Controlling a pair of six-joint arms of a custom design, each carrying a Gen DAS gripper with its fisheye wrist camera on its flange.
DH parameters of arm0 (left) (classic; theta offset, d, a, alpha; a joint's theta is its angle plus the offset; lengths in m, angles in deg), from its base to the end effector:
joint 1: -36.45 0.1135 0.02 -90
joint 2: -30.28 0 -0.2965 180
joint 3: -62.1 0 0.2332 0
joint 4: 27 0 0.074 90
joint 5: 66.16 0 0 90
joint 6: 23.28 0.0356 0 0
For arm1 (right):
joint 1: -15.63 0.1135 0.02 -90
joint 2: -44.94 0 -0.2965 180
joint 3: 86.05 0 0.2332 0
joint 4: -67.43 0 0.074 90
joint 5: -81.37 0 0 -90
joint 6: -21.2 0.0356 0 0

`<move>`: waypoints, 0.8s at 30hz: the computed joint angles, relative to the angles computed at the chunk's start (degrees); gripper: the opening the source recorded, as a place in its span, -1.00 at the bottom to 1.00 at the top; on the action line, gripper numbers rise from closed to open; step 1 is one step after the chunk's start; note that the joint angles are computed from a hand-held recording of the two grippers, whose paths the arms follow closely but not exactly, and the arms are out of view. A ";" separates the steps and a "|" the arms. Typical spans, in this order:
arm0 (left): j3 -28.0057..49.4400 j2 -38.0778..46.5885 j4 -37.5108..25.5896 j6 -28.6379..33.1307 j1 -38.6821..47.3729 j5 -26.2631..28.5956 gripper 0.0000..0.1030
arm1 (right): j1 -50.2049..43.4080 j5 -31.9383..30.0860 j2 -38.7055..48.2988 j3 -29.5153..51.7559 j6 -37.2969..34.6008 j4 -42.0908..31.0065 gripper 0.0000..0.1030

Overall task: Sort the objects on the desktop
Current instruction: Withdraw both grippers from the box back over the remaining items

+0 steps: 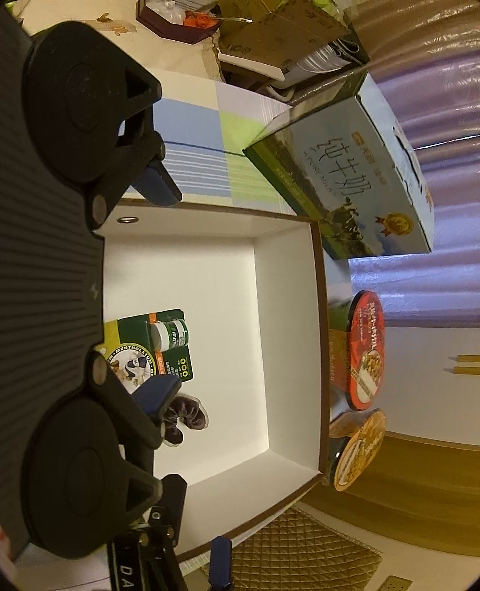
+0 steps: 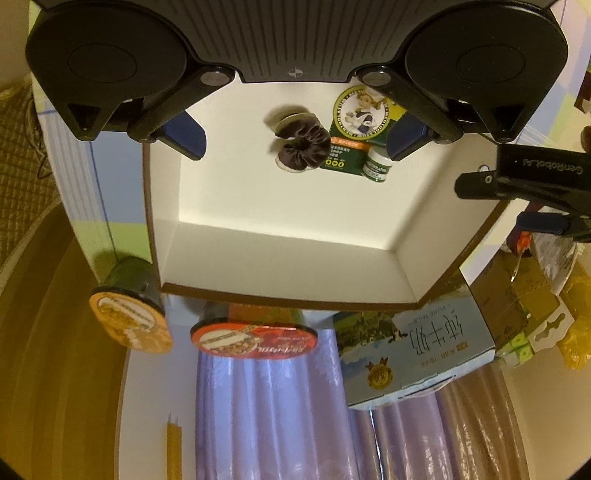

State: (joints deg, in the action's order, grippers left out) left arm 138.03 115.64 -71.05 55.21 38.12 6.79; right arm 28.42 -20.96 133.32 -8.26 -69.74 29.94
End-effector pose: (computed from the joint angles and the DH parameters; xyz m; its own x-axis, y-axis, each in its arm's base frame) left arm 0.2899 0.0189 0.2840 -0.7468 -0.2126 -0.6302 -0.3585 0.9268 0.1121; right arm 0.3041 0.0768 0.2861 -0.7197 -0.1798 -0.6706 -0.3673 0.9183 0.1479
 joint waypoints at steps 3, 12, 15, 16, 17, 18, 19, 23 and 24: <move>-1.00 -2.62 -1.31 -0.84 -0.92 -0.97 0.87 | 0.31 0.65 -2.27 -1.13 1.12 0.09 0.96; -5.80 -13.67 -7.64 -3.66 -3.51 -2.93 0.87 | -0.50 0.64 -11.58 -5.93 4.91 -1.00 0.96; -7.15 -17.40 -11.00 -5.69 -5.03 -4.35 0.87 | -0.93 0.17 -14.57 -7.08 6.21 -2.55 0.96; -7.38 -18.36 -12.15 -6.46 -5.44 -4.74 0.87 | -0.87 0.31 -15.51 -7.40 6.59 -3.34 0.96; -7.67 -19.36 -13.37 -7.42 -5.96 -5.09 0.87 | -0.69 0.56 -16.15 -7.56 6.91 -4.13 0.96; -8.00 -20.35 -14.39 -8.34 -6.56 -5.31 0.87 | -0.44 0.81 -16.96 -7.93 7.40 -4.80 0.96; -8.36 -21.24 -15.25 -9.22 -7.24 -5.59 0.87 | -0.51 0.65 -17.71 -8.37 7.59 -5.39 0.96; -9.53 -23.96 -18.47 -12.53 -10.69 -7.79 0.87 | 0.59 1.39 -20.07 -9.43 9.02 -8.13 0.96; -9.82 -24.53 -19.25 -13.31 -11.65 -8.30 0.87 | 0.79 1.54 -20.57 -9.61 9.13 -8.73 0.96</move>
State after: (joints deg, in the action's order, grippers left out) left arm 128.20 91.10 -90.30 41.90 26.47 -1.51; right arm 29.21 -19.42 112.75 -17.87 -60.61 21.21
